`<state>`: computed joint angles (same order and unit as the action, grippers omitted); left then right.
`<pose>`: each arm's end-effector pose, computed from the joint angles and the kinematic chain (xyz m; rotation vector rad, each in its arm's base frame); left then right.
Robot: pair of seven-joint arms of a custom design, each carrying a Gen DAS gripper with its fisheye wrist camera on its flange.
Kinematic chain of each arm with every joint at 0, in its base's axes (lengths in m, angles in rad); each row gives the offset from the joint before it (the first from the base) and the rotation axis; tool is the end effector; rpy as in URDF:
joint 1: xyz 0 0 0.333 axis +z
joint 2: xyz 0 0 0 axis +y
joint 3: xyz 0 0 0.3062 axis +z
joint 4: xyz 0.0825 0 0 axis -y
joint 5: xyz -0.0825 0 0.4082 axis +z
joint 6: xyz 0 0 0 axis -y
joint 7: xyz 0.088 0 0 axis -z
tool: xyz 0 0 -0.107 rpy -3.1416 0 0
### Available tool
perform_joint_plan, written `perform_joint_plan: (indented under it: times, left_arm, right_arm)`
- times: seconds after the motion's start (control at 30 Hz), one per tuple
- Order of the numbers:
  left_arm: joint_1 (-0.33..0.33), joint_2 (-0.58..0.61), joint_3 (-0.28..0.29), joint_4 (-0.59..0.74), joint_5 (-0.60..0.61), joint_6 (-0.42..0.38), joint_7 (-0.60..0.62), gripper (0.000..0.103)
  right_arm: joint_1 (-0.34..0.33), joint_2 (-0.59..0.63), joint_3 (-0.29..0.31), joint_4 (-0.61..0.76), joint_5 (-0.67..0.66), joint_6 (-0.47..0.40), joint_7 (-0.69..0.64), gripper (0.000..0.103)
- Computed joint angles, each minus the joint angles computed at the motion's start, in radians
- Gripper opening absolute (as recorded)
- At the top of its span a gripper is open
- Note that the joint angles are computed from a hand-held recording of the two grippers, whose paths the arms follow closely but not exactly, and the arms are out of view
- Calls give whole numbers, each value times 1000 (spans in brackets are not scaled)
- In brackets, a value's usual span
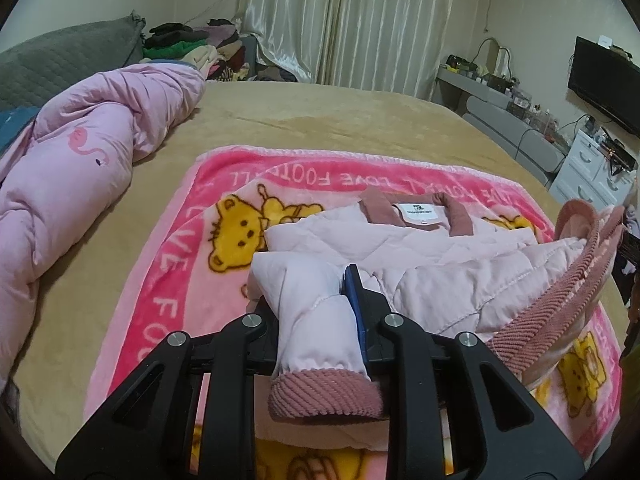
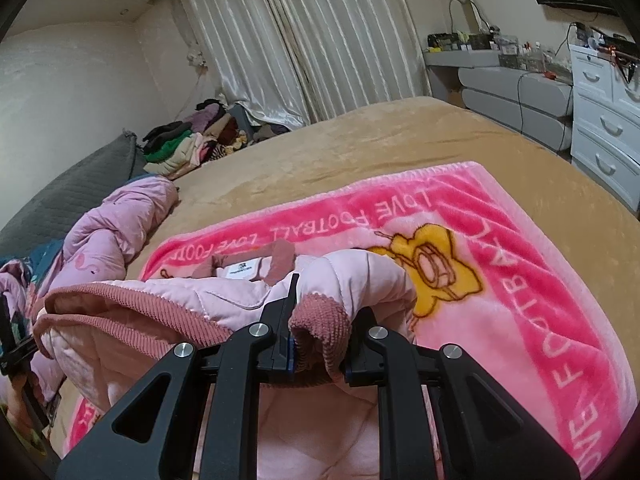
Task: Fold large clothes
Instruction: 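Lift the hem with both tools and fold it over toward the collar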
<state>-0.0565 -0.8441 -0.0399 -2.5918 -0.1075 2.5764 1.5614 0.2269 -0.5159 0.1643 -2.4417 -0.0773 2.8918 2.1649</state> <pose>0.3789 -0.0377 0.5997 -1.7445 1.7820 -0.8670 0.4307 0.1937 0.5830 -1.4752 1.6585 -0.4914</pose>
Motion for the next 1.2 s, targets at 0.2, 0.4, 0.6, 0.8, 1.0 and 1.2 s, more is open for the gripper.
perform_joint_plan:
  times: [0.2,0.4,0.6,0.8,1.0,1.2]
  left_arm:
    - [5,47,0,9,6,9,2,18]
    - [8,76,-3,5,9,21,6,19]
    - [4,93,3,-10,-3,37,7,19]
    - [-3,85,10,-25,-15,54,18,19]
    - [-7,78,14,-31,-25,62,26,19]
    - [-3,79,10,-29,-25,53,23,19]
  right_arm:
    - [-13,68,0,43,-7,-40,24,15]
    - [-21,116,2,62,-31,-65,64,15]
    - [-13,143,-6,68,-46,-72,88,15]
    - [18,134,-30,66,-10,-75,74,19]
    - [59,108,-68,49,81,-58,32,23]
    - [60,96,-66,45,112,-64,13,25]
